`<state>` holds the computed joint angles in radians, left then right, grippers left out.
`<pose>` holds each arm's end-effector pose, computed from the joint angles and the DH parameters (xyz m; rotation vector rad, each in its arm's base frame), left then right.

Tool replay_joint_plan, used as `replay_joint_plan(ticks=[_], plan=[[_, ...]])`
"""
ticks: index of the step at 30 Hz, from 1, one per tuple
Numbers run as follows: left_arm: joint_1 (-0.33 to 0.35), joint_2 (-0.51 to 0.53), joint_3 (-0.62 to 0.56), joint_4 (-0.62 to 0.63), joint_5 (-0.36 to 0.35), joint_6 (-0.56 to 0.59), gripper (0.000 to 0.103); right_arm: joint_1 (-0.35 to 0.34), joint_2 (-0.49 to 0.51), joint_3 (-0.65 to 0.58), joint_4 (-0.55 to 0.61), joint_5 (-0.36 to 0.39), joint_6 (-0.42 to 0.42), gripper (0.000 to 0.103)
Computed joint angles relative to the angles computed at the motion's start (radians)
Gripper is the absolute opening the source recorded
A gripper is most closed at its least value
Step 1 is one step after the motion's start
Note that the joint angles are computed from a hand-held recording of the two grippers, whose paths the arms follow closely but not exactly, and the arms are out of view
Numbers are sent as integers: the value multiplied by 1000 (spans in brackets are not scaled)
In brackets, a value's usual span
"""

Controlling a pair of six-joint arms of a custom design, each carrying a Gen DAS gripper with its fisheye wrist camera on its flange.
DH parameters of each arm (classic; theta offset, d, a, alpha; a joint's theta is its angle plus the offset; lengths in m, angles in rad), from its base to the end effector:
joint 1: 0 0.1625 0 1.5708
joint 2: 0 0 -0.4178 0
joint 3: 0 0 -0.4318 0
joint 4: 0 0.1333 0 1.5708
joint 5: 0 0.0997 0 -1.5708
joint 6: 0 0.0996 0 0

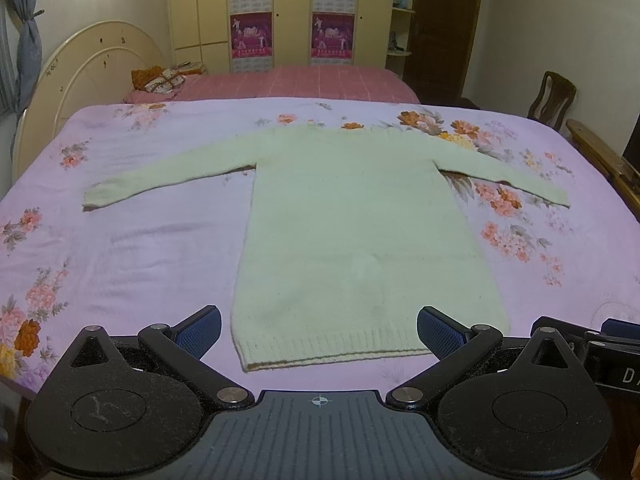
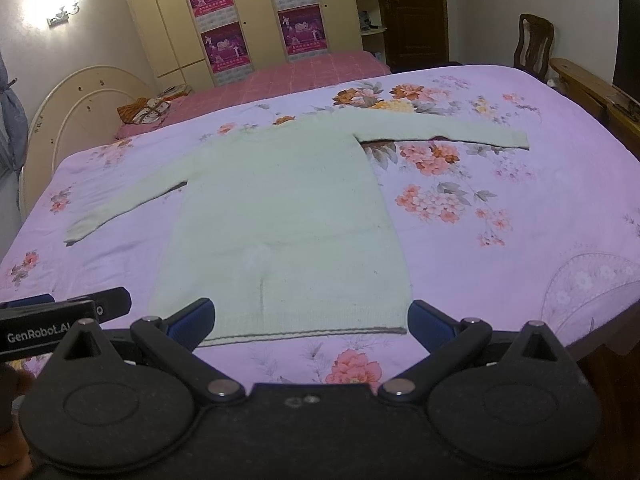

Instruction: Fold small clothes

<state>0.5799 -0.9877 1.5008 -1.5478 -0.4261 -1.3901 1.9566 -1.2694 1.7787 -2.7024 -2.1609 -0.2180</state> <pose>-0.4385 -0.5550 0.2130 -0.0509 2.0813 -1.0175 0.3093 -0.5546 0.3418 0.5056 -2.4382 0.8573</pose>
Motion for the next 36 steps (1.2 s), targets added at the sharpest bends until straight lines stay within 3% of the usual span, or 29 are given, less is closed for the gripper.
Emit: replay_joint_plan(ticks=[9, 20, 24, 31, 36], plan=[[11, 6, -13, 12, -9, 2, 103, -11, 16, -14, 2, 9, -5, 102], [54, 15, -11, -140, -14, 115, 103, -26, 69, -68, -8, 10, -24, 102], [83, 37, -39, -132, 26, 144, 103, -47, 94, -94, -30, 34, -44, 102], [159, 115, -106, -388, 23, 391, 103, -106, 181, -173, -196, 66, -151, 102], [221, 218, -230, -514, 13, 562, 103, -159, 279, -329, -147, 75, -156, 90]])
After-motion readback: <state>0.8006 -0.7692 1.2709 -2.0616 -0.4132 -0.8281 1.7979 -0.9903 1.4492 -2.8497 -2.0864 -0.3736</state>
